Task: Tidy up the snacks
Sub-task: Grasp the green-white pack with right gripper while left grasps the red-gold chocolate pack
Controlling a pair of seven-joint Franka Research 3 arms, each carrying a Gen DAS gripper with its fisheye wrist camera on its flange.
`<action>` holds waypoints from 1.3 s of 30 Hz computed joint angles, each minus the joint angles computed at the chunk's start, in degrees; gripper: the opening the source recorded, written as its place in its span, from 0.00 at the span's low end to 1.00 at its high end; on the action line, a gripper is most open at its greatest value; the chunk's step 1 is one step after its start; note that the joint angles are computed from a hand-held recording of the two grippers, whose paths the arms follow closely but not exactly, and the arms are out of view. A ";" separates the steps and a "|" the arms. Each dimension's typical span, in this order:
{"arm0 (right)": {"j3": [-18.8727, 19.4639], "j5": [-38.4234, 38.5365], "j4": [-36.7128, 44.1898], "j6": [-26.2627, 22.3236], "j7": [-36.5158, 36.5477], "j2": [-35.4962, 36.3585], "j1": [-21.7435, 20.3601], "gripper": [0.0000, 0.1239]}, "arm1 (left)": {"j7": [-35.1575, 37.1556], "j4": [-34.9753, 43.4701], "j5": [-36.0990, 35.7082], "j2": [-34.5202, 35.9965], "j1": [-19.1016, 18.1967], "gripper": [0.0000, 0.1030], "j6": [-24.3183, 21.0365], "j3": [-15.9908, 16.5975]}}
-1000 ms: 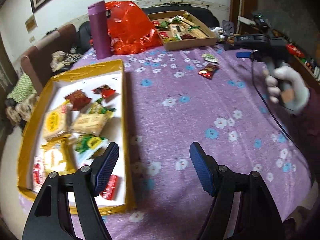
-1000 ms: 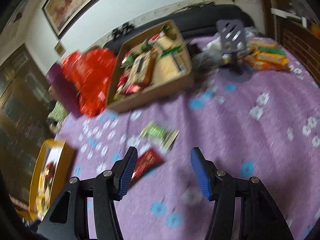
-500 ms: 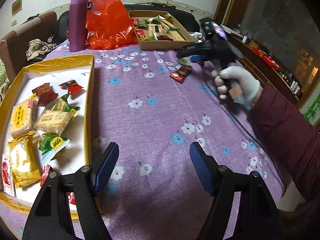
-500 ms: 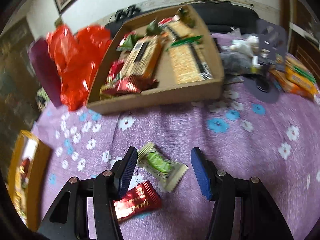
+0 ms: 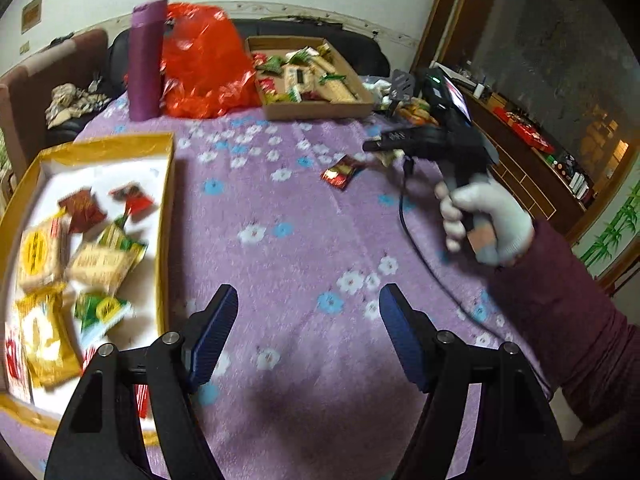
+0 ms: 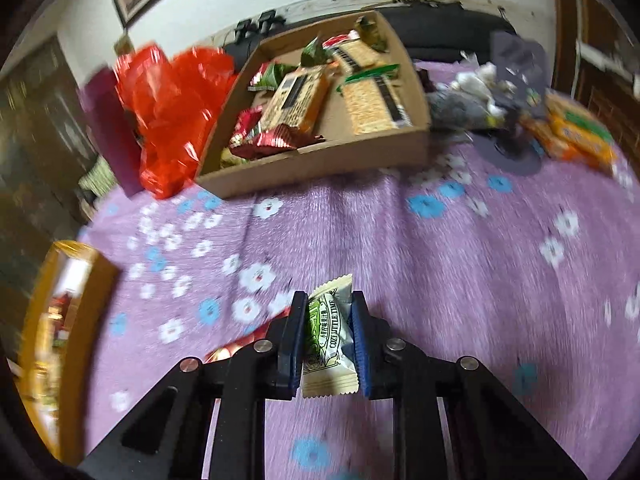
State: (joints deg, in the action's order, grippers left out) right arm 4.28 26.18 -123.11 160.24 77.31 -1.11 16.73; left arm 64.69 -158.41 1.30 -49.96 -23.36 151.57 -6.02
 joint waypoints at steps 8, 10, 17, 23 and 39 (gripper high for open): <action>-4.42 27.80 -7.59 -7.35 -19.80 -9.50 1.54 0.17 | 3.57 10.51 2.65 17.55 1.69 0.71 8.35 -0.74; -5.02 31.03 -8.61 -7.95 -22.47 -10.04 1.43 0.18 | 4.79 13.62 2.28 22.24 1.70 0.71 8.64 -0.51; -6.23 38.69 -6.28 -16.85 -25.49 -6.79 -1.72 0.18 | 4.24 24.29 7.38 36.42 6.90 0.71 8.14 -4.97; -5.31 38.89 -6.02 -17.76 -25.26 -6.38 -3.71 0.19 | 8.49 31.58 5.59 44.52 7.51 0.71 6.64 -5.30; -3.15 31.80 -6.86 -14.46 -23.18 -6.69 -3.54 0.31 | 18.40 38.02 4.51 51.68 9.35 0.22 5.03 -7.90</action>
